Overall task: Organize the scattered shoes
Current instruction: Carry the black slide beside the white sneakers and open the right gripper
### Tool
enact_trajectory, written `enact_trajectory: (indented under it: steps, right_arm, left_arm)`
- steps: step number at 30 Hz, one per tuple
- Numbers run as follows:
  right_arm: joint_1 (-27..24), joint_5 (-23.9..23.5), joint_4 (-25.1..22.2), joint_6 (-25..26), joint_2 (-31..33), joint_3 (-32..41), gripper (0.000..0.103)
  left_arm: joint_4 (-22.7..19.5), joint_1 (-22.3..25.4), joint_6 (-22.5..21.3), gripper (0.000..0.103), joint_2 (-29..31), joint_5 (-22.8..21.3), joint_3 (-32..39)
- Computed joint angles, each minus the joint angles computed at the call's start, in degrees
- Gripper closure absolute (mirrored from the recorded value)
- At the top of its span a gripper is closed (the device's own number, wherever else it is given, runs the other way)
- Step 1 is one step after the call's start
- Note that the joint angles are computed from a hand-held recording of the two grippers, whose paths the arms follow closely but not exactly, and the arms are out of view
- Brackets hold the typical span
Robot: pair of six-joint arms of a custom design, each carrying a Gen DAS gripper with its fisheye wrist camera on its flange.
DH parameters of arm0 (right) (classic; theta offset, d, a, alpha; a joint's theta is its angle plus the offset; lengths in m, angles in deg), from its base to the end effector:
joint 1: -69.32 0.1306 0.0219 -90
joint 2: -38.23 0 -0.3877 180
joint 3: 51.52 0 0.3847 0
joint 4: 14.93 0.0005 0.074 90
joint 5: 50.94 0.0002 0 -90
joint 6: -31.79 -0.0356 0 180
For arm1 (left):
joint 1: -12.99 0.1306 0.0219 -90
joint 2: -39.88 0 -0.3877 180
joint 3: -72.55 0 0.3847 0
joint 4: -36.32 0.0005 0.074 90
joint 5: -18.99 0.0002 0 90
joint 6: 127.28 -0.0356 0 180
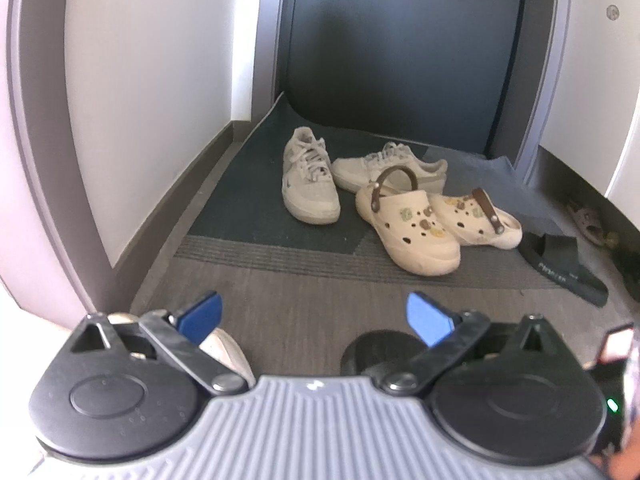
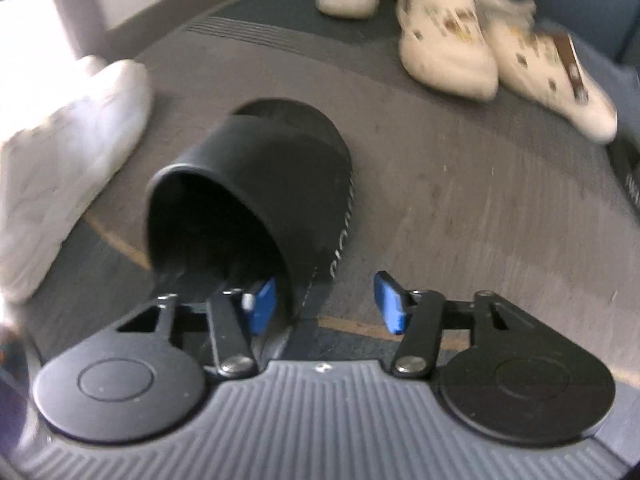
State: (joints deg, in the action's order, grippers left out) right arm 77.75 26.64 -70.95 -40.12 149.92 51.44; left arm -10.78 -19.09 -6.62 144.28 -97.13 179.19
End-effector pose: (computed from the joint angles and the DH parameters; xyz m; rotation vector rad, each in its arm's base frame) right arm 0.5842 0.0938 0.3340 -0.6771 2.5891 0.2396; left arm 0.4975 -0.2940 0.4463 -0.1888 2.2491 -0.0411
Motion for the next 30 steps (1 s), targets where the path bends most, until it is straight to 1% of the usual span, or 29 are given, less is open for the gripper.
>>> enact_trajectory:
  steps: [1, 2, 4, 6, 7, 9, 13, 15, 16, 18, 20, 21, 22, 23, 24, 25, 26, 27, 28, 30]
  right_arm:
    - [-0.26, -1.28, -1.03, -1.93, 0.24, 0.40, 0.080]
    - [-0.20, -1.36, -1.47, -3.15, 0.04, 0.28, 0.084]
    - [0.55, 0.83, -1.67, -4.71, -0.90, -0.60, 0.084]
    - [0.86, 1.54, -3.33, -8.19, -0.21, 0.71, 0.085]
    - [0.94, 1.70, -4.63, -10.66, 0.56, 1.98, 0.085]
    - [1.07, 1.62, -6.46, -13.18, 1.91, 4.14, 0.085]
    - [1.11, 1.41, -11.94, -20.77, 2.95, 6.60, 0.085]
    - [1.63, 1.76, -10.67, -18.85, 2.09, 5.20, 0.084]
    - [1.62, 1.21, -10.06, -18.04, 1.78, 4.59, 0.081]
    - [0.50, -1.95, -10.06, -19.12, 1.59, 4.23, 0.079]
    - [-1.18, -6.22, -11.28, -20.30, 1.48, 4.66, 0.078]
    - [-2.37, -7.91, -12.27, -20.04, 0.76, 4.72, 0.076]
    - [-3.55, -8.53, -12.94, -19.38, -0.54, 4.37, 0.068]
    - [-4.70, -8.32, -13.22, -18.50, -2.05, 3.73, 0.060]
    - [-5.83, -7.26, -13.05, -17.39, -3.82, 2.78, 0.055]
    - [-7.01, -6.25, -12.89, -16.24, -5.52, 1.93, 0.047]
    - [-8.13, -5.37, -12.88, -15.23, -7.21, 1.02, 0.042]
    - [-9.06, -4.69, -13.01, -14.55, -8.76, 0.07, 0.042]
    - [-10.77, -3.96, -13.10, -13.66, -10.93, -1.35, 0.042]
    - [-14.60, -3.84, -12.66, -12.89, -14.85, -4.06, 0.042]
  left_arm:
    - [-0.61, -0.09, 0.86, 0.003, -0.13, 0.31, -0.20]
    - [-1.05, -0.18, 1.69, 0.003, -0.29, 0.57, -0.48]
    - [-1.86, -0.47, 2.90, 0.003, -0.37, 0.90, -0.83]
    - [-2.91, -0.66, 3.25, 0.003, -0.01, 1.59, -0.39]
    - [-2.68, -0.80, 3.05, 0.003, -0.05, 1.57, -0.41]
    - [-1.50, -1.13, 2.15, 0.003, -0.39, 1.21, -0.74]
    - [-1.06, -1.61, 1.02, 0.003, -0.32, 1.14, -0.38]
    - [-0.83, -1.84, 1.04, 0.003, -0.26, 1.13, -0.33]
    - [-0.88, -1.91, 1.09, 0.003, -0.18, 1.18, -0.21]
    - [-1.06, -2.21, 1.77, 0.003, 0.28, 1.47, 0.44]
    - [-0.98, -2.64, 2.35, 0.003, 0.80, 1.89, 1.18]
    - [-0.74, -2.94, 2.45, 0.003, 1.11, 2.18, 1.62]
    - [-0.46, -3.35, 2.39, 0.003, 1.46, 2.40, 2.11]
    - [-0.17, -3.80, 2.26, 0.003, 1.84, 2.59, 2.64]
    - [0.15, -4.31, 2.03, 0.003, 2.35, 3.10, 3.36]
    - [0.37, -4.86, 1.26, 0.003, 3.19, 3.90, 4.53]
    - [0.48, -5.41, 0.25, 0.003, 4.18, 4.77, 5.90]
    - [0.54, -5.95, -0.76, 0.003, 5.20, 5.66, 7.34]
    - [0.36, -6.48, -2.65, 0.003, 6.74, 6.72, 9.49]
    - [-0.02, -7.46, -7.54, 0.003, 10.48, 9.19, 14.69]
